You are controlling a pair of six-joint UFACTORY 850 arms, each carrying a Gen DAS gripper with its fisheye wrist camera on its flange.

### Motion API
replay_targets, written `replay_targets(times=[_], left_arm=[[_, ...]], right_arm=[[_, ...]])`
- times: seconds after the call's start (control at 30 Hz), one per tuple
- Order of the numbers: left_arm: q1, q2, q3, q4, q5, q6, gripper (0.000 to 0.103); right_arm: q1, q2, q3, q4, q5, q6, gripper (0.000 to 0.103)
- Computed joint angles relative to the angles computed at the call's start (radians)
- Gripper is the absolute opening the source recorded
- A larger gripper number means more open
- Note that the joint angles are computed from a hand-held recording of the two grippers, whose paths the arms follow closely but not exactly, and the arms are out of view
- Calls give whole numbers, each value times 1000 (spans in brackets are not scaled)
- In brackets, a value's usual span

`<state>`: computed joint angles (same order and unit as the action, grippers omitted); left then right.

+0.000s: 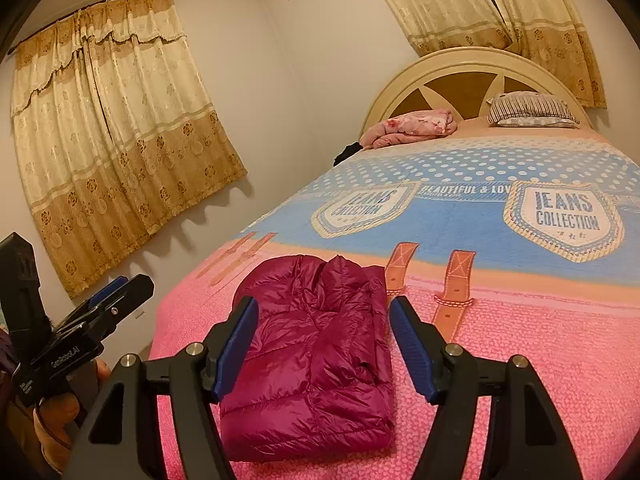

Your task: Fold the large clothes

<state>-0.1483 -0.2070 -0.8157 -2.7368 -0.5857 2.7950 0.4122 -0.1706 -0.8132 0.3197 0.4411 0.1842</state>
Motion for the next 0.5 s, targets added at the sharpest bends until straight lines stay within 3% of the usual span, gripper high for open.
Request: replay_targets(times=[0.5], left_arm=[[-14, 7, 6, -24, 8, 39, 103]], right_arm=[[13, -4, 4, 22, 6, -36, 71]])
